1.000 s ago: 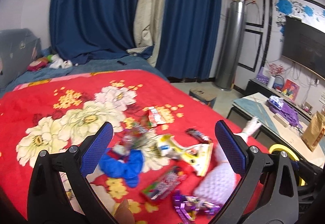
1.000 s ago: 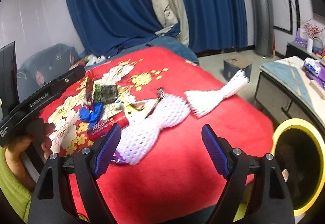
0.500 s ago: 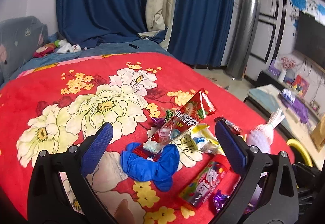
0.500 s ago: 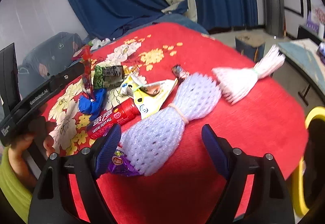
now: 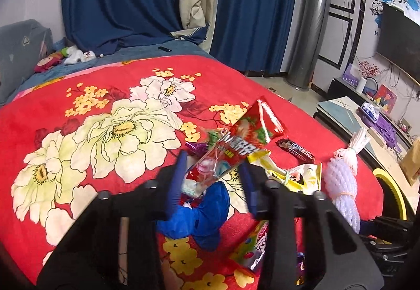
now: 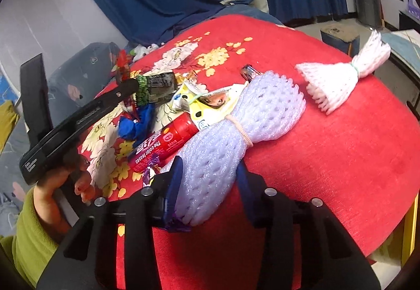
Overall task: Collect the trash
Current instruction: 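Grasp the white foam net with the right tool while the left tool grasps the red snack wrapper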
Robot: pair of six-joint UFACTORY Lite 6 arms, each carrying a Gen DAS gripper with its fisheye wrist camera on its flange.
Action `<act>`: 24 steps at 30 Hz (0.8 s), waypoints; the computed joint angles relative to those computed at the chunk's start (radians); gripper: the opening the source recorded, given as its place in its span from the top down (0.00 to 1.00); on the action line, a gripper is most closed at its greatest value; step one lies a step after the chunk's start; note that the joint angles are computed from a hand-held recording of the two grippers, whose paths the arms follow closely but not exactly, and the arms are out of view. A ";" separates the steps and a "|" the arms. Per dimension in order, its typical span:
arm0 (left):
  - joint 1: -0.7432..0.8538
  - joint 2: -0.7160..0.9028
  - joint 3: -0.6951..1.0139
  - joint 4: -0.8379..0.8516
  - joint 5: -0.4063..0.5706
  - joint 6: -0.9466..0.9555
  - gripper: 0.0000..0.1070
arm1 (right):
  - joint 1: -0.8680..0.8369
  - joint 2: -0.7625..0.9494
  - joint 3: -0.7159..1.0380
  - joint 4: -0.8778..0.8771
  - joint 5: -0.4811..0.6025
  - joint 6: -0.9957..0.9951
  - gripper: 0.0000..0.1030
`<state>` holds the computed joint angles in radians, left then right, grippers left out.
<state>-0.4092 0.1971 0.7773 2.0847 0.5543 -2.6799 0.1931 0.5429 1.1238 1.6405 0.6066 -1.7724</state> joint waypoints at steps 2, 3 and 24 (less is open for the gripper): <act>0.001 -0.011 -0.012 0.022 -0.002 -0.025 0.78 | -0.001 -0.031 -0.031 0.039 0.002 -0.054 0.63; -0.002 -0.019 -0.020 0.024 0.003 -0.032 0.79 | -0.002 -0.040 -0.038 0.053 0.003 -0.071 0.63; -0.128 -0.317 -0.104 -0.039 0.068 0.054 0.93 | -0.100 -0.229 -0.174 0.176 0.059 -0.272 0.64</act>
